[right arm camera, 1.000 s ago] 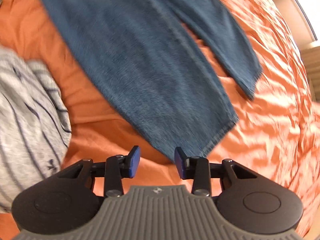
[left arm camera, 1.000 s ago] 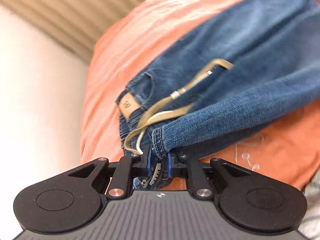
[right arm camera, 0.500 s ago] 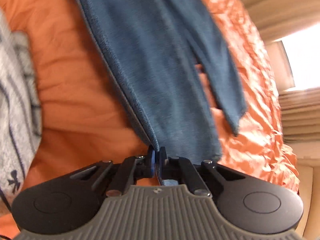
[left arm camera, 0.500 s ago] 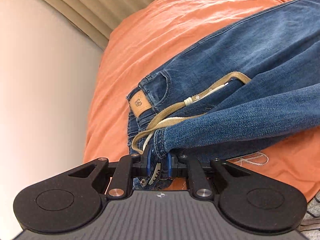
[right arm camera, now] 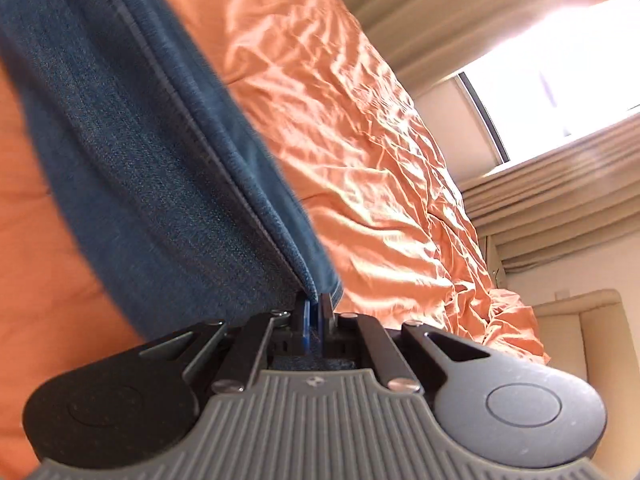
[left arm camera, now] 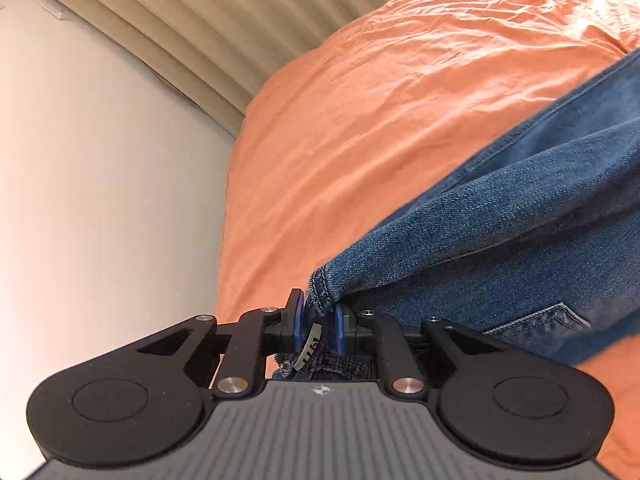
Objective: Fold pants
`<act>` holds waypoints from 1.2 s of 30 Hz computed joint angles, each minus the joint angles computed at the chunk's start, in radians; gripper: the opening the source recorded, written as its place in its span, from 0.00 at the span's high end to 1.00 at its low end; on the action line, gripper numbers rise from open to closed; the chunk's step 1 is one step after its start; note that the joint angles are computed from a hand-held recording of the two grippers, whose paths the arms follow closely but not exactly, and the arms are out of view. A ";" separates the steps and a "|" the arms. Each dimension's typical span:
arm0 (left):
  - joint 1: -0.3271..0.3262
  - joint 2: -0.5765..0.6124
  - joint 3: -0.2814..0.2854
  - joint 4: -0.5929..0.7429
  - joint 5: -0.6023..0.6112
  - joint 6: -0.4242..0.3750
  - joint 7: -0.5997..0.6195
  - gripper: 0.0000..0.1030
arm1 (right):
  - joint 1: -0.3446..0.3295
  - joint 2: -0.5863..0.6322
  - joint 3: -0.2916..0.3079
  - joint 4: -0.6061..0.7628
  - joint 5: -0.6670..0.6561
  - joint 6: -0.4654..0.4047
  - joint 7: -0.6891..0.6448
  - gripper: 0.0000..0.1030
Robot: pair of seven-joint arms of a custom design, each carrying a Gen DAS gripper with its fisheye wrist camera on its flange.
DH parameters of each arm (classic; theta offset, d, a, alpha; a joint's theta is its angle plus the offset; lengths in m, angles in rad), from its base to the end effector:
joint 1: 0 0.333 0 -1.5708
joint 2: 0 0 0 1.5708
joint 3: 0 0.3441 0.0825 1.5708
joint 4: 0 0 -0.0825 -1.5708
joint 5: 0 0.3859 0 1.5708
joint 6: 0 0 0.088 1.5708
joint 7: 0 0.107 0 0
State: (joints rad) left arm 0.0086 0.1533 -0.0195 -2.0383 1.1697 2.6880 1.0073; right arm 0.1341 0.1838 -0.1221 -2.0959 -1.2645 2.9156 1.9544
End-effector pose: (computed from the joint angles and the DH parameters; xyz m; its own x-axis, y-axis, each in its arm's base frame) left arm 0.6125 -0.0359 0.4351 -0.1615 -0.7722 -0.6145 -0.7547 0.4979 -0.4273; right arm 0.5959 0.0688 0.4005 0.4480 -0.6067 0.6566 -0.5563 -0.7642 -0.3265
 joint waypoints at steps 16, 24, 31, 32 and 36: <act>0.047 0.403 0.003 0.388 -0.572 -0.001 0.405 0.20 | 0.079 0.496 -0.028 0.486 0.506 -0.178 -0.359 1.00; 0.068 0.303 0.057 0.258 -0.728 0.113 0.489 0.11 | 0.159 0.511 -0.120 0.480 0.558 -0.161 -0.391 1.00; 0.166 0.295 0.019 0.230 -0.956 0.110 0.450 0.07 | 0.216 0.511 -0.169 0.483 0.522 -0.197 -0.343 1.00; 0.206 0.302 -0.022 0.239 -1.024 0.095 0.465 0.14 | 0.218 0.507 -0.170 0.482 0.518 -0.202 -0.332 1.00; 0.158 0.314 0.025 0.237 -1.082 0.128 0.388 0.73 | 0.233 0.484 -0.181 0.462 0.480 -0.207 -0.276 1.00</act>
